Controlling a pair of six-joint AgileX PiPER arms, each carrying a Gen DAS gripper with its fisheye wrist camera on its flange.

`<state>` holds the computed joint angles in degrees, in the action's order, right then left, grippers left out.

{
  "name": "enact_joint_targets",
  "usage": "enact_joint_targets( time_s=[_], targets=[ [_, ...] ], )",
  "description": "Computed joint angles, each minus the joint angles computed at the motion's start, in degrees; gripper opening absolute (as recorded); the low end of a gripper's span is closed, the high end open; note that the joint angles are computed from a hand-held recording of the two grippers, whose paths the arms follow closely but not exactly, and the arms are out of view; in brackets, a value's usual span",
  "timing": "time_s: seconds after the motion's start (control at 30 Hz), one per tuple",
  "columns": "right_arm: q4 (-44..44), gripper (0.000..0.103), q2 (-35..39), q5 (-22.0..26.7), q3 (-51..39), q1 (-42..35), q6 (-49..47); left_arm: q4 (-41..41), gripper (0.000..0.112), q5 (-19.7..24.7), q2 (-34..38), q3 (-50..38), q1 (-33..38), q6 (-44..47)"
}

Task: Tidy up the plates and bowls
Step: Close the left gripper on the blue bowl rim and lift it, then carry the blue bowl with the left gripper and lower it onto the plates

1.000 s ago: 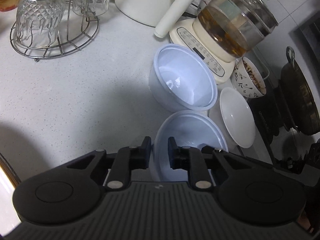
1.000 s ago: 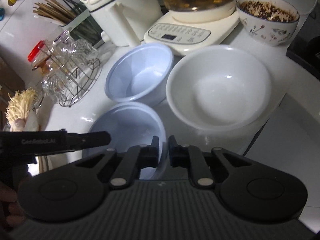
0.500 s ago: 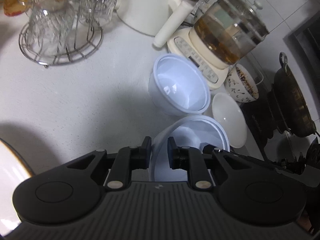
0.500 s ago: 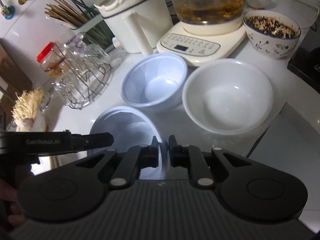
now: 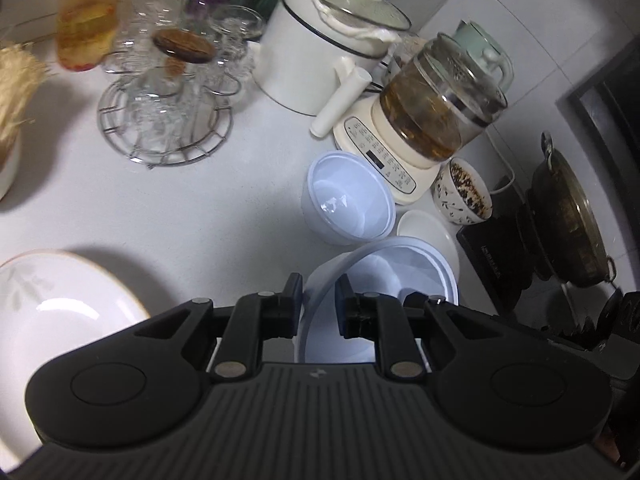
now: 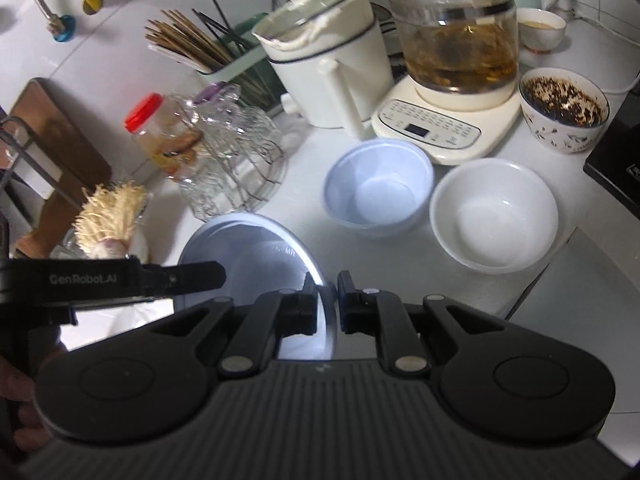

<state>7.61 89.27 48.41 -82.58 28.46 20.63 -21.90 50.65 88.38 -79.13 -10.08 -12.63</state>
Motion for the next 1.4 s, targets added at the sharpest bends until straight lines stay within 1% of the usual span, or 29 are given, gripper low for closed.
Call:
enact_joint_targets(
  time_s=[0.13,0.23,0.43,0.53,0.57,0.6,0.7,0.87,1.0,1.13,1.3,1.4],
  targets=[
    [-0.21,0.013,-0.29,3.16,-3.96,1.48,-0.04,2.25,0.020,2.34,-3.61,-0.52,0.24,-2.70],
    [0.33,0.013,-0.61,3.52,-4.63,2.20,-0.43,2.54,0.020,2.82,-5.76,0.32,0.98,-1.99],
    [-0.46,0.014,-1.22,2.66,-5.11,4.98,-0.28,3.93,0.020,1.90,-11.37,4.36,2.24,-2.59],
    [0.55,0.013,-1.35,1.52,-4.71,5.77,0.11,4.36,0.020,2.08,-13.91,6.07,3.41,-1.52],
    [1.43,0.013,-1.10,1.21,-4.73,5.86,0.58,4.28,0.020,2.81,-14.38,6.04,4.03,-1.35],
    [1.87,0.013,-0.83,1.01,-4.82,6.02,1.42,3.51,0.020,3.80,-15.13,6.03,5.14,-0.63],
    [3.48,0.013,-0.80,-0.09,-5.23,6.76,2.07,2.64,0.020,4.85,-17.57,6.45,7.70,1.55],
    [2.44,0.013,0.67,-0.22,-8.02,10.06,1.83,1.60,0.020,6.83,-20.66,7.01,12.50,4.26],
    [0.29,0.013,2.28,-0.20,-10.20,13.09,3.62,0.59,0.020,8.02,-22.24,7.78,16.50,6.42],
    [-1.36,0.014,5.09,1.05,-13.56,15.81,4.20,-1.03,0.020,9.34,-24.10,9.99,21.24,8.53],
    [1.43,0.014,8.80,3.43,-16.98,17.10,1.68,-4.91,0.020,10.64,-26.51,14.44,29.46,11.79],
    [1.56,0.014,10.95,5.24,-18.90,18.18,0.94,-6.27,0.020,10.51,-27.27,17.49,32.40,12.46]
  ],
)
